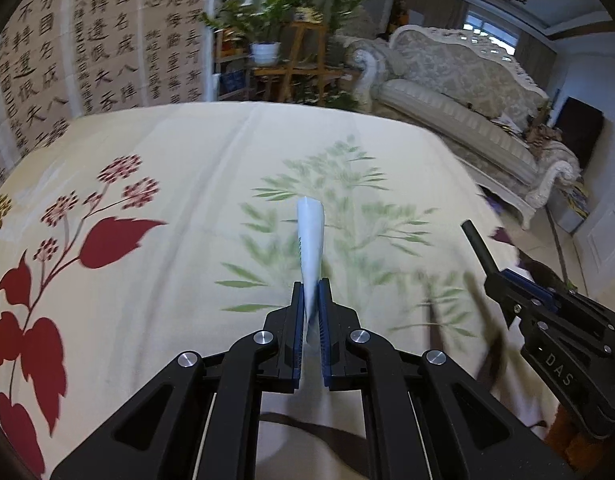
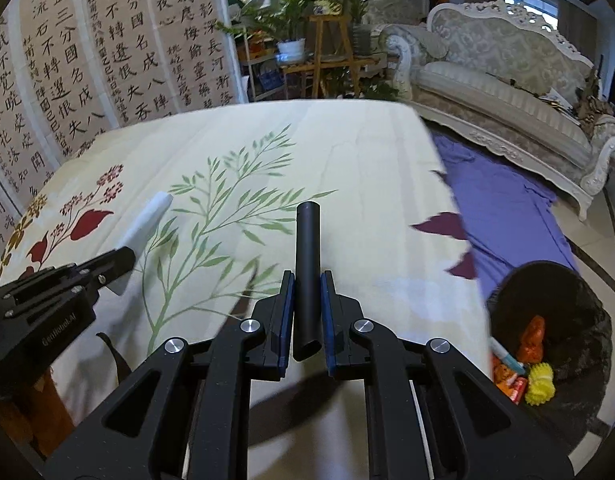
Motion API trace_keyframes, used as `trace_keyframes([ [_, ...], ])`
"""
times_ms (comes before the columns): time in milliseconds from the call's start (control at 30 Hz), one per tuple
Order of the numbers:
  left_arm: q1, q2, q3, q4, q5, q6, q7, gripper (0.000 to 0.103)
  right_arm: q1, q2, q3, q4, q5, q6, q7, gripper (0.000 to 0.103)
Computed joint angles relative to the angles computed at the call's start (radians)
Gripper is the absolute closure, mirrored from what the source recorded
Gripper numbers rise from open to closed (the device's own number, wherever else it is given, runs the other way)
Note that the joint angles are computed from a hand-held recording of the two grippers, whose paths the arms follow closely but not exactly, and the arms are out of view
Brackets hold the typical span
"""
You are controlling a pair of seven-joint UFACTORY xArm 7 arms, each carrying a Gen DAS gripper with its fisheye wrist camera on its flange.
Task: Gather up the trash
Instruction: 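Carry the white card and black marker over the black bin, then open both grippers to drop the card and marker into the bin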
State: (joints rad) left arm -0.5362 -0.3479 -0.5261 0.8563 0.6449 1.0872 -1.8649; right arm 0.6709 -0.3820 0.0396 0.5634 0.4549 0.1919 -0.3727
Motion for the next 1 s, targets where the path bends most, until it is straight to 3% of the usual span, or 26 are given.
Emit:
trace_keyframes([
  [200, -0.019, 0.139, -0.009, 0.128, 0.118, -0.035, 0.004, 0.095, -0.076, -0.113, -0.031, -0.069, -0.043, 0.004, 0.026, 0.09],
  [533, -0.138, 0.422, 0.08, 0.397, 0.295, -0.097, 0.083, 0.095, -0.272, -0.18, -0.075, -0.135, -0.18, -0.008, 0.119, 0.09],
  [767, -0.231, 0.586, 0.161, 0.568, 0.33, -0.134, 0.169, 0.095, -0.345, -0.154, -0.127, -0.145, -0.214, -0.034, 0.123, 0.09],
  [1000, -0.312, 0.71, 0.252, 0.712, 0.335, -0.155, 0.247, 0.095, -0.368, -0.119, -0.175, -0.146, -0.208, -0.074, 0.108, 0.09],
])
